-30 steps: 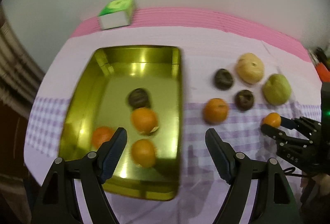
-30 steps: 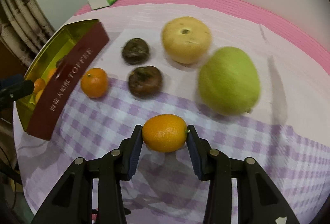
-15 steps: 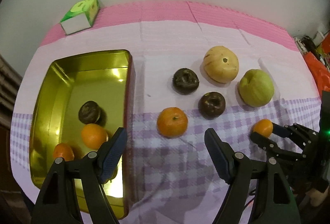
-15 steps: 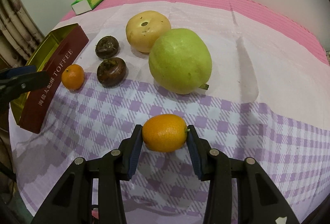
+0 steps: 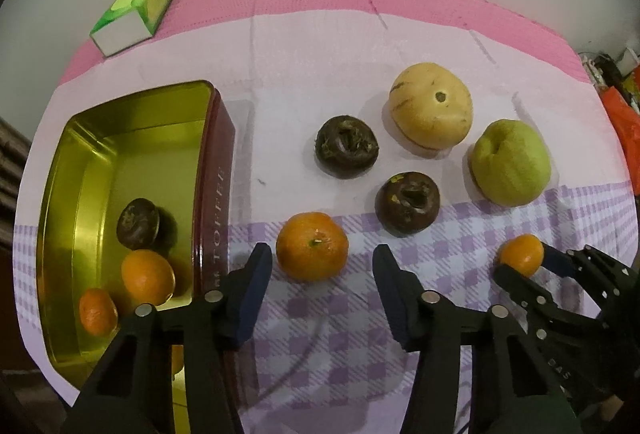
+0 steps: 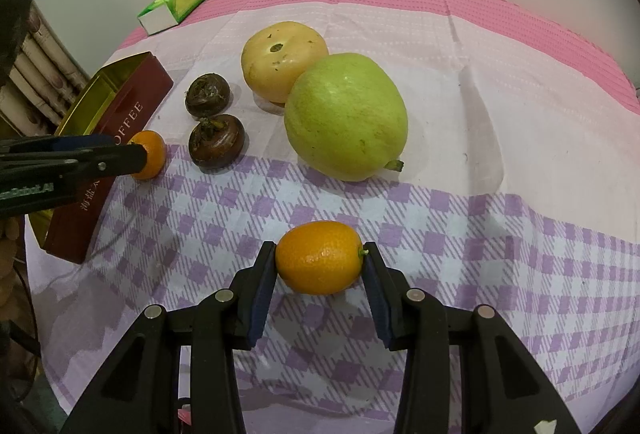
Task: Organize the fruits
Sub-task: 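Grasp an orange on the cloth with the left gripper while the right holds the small orange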
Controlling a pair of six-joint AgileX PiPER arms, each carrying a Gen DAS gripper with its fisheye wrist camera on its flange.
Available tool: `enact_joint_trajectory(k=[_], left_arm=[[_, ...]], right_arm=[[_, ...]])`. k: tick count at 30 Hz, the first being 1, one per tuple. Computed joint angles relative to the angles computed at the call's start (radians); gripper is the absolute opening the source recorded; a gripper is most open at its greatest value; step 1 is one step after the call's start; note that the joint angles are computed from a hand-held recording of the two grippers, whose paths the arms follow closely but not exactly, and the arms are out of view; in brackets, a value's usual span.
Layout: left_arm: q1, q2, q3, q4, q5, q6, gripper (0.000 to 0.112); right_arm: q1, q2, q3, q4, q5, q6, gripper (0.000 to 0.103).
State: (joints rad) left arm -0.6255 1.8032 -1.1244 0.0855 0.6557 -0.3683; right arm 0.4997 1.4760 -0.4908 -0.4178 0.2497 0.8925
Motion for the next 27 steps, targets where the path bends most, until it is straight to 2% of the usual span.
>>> enact_joint_trajectory(k=[11, 15, 27], left_arm=[[0.004, 0.053, -0.027, 0.027, -0.007, -0.028, 0.05], [0.004, 0.061, -0.024, 0.03, -0.013, -0.03, 0.044], [-0.003, 0.045, -0.006, 0.039, -0.025, -0.047, 0.044]], right_arm=[[-0.007, 0.0, 0.002, 0.02, -0.006, -0.025, 0.04], [-0.008, 0.001, 0.003, 0.019, -0.007, -0.024, 0.04], [-0.002, 0.002, 0.002, 0.007, -0.006, -0.007, 0.04]])
